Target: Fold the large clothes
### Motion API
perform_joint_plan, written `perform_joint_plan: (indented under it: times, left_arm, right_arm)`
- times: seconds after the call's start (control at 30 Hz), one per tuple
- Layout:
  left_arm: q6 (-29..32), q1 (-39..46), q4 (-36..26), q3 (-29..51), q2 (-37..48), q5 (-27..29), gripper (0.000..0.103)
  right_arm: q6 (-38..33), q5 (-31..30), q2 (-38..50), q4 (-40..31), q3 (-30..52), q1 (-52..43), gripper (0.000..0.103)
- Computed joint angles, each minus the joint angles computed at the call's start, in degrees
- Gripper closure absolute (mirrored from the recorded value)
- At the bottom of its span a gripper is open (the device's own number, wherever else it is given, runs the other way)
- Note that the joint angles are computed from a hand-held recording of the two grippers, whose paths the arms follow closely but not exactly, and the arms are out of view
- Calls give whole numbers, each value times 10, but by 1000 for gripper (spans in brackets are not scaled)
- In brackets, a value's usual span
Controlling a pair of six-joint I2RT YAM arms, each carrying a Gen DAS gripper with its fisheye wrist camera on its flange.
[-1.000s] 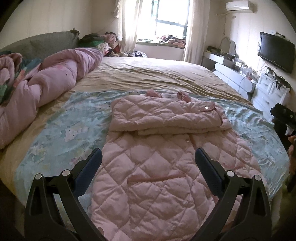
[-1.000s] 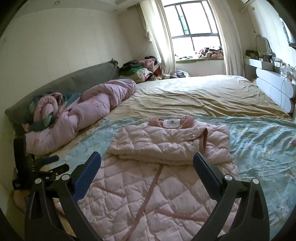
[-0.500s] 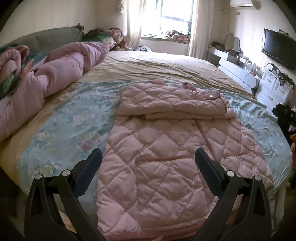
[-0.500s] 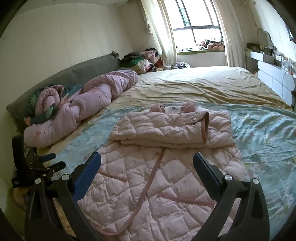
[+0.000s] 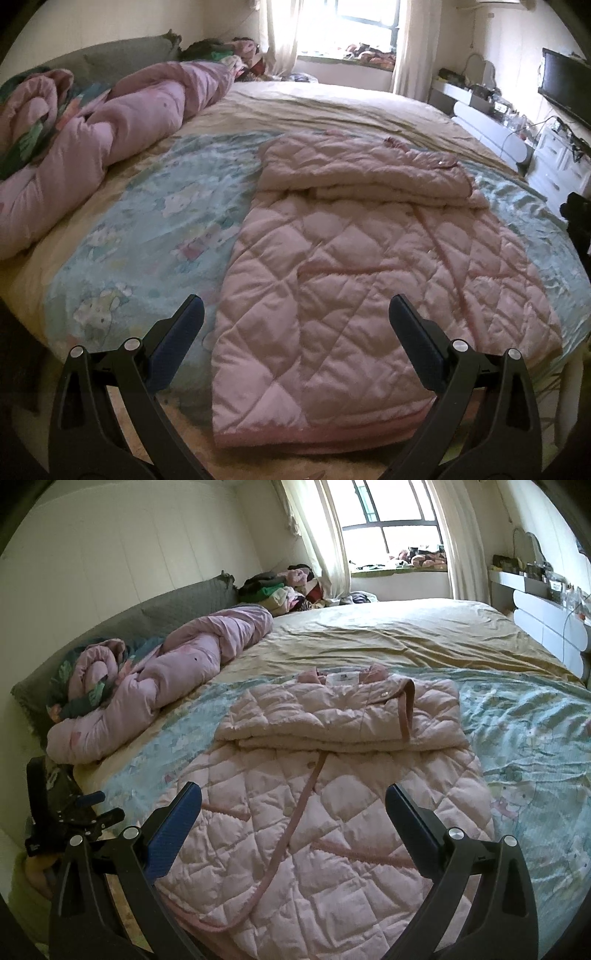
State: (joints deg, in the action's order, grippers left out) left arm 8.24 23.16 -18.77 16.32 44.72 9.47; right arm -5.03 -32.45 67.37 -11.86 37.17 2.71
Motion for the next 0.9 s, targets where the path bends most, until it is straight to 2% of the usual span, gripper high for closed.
perform_joint_plan:
  times: [0.37,0.67,0.9]
  left_arm:
    - [35,55,23,-25,56,4,9]
    - [38,57,37,-29,98,-10,9]
    - [60,67,62,-15,211,-10,9]
  right_arm:
    - [-39,-10,16,-12,-27,-45,4]
    - [-87,-12,37,-22,-52,-95,4]
    - [-125,4,73,-30,-72,-119,4]
